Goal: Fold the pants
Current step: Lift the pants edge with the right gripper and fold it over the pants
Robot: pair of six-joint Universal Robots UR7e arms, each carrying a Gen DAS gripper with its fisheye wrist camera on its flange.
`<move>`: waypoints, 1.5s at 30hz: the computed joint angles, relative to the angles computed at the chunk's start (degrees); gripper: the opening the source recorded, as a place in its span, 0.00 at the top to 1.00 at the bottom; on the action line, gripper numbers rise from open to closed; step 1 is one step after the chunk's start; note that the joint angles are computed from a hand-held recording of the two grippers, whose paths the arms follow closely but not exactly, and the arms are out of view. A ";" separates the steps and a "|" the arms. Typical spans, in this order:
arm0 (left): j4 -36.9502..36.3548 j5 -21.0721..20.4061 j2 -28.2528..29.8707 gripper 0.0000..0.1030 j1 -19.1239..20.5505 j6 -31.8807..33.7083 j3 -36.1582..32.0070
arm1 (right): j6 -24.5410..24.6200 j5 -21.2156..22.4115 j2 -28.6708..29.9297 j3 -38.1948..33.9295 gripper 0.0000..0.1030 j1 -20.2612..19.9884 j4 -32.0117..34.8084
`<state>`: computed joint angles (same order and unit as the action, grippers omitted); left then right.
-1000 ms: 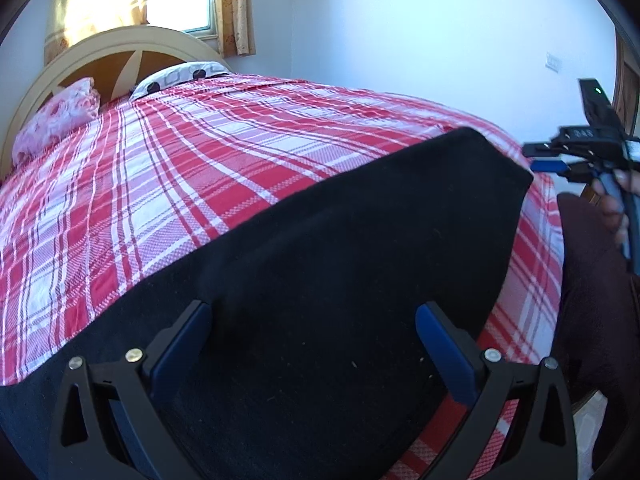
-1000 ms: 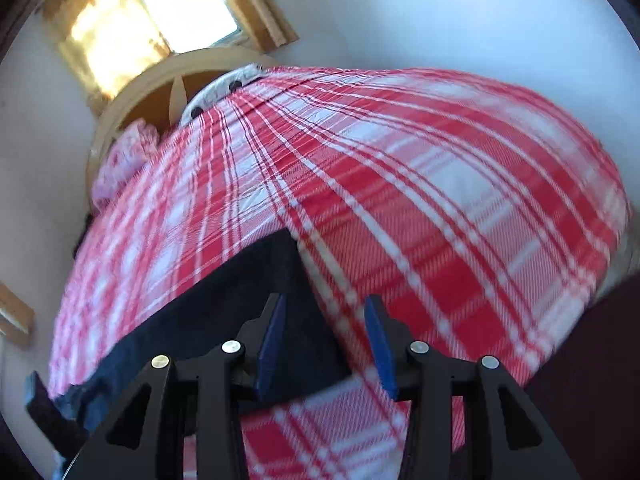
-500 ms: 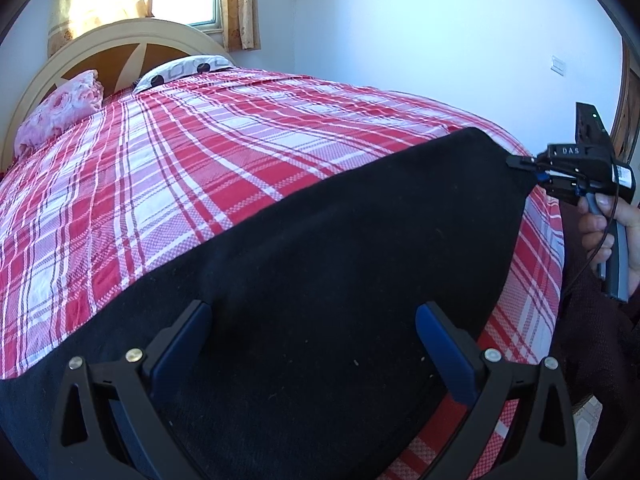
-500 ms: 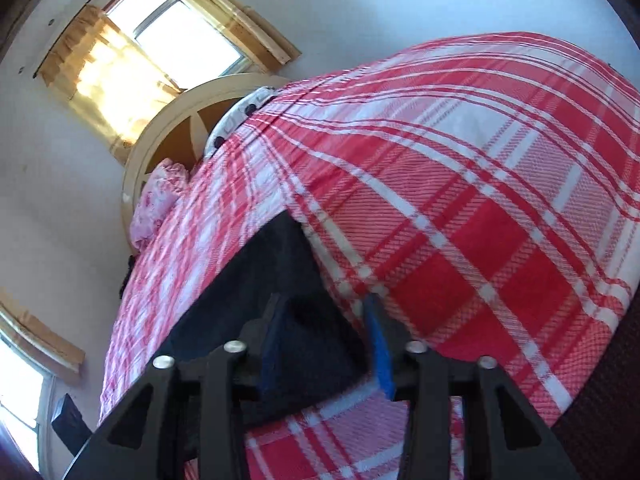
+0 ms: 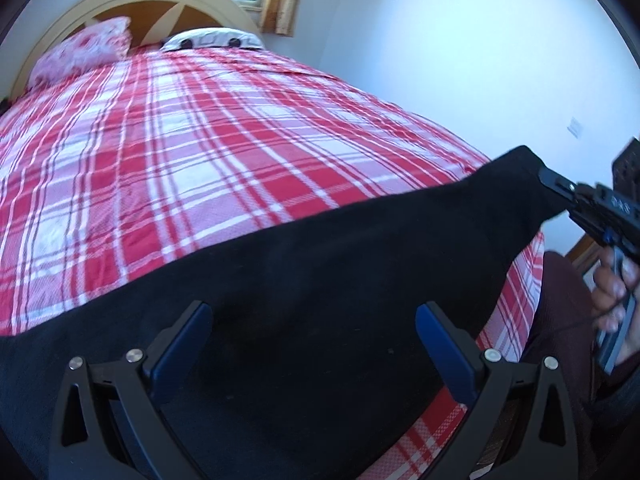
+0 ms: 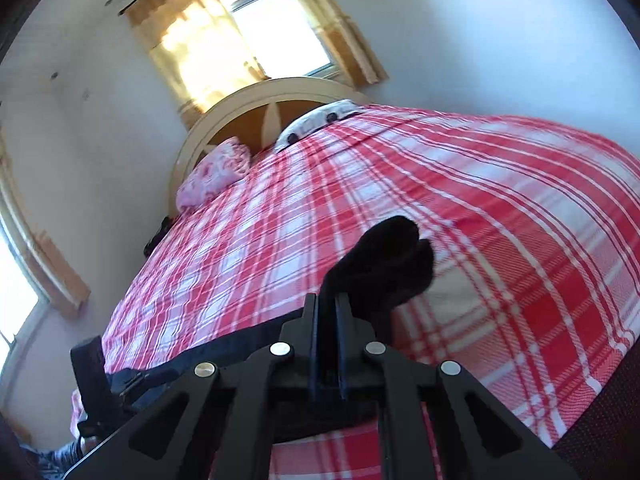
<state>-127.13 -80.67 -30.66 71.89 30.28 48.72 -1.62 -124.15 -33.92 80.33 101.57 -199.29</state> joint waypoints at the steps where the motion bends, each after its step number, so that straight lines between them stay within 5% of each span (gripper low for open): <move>1: 0.37 -0.11 0.11 0.00 0.17 -0.46 -0.47 | -0.83 -0.32 1.01 -1.58 0.93 0.65 1.30; 18: 1.86 -1.85 -0.24 0.00 1.89 -2.91 -3.88 | -7.04 -0.62 10.89 -13.91 0.93 4.70 15.29; 45: -0.66 1.40 1.26 0.00 5.70 -5.84 -11.48 | -8.10 9.21 27.00 -38.48 0.93 6.14 36.70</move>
<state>-127.79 -79.27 -29.40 77.59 24.44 37.23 -9.72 -114.94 -6.92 41.86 107.71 -162.58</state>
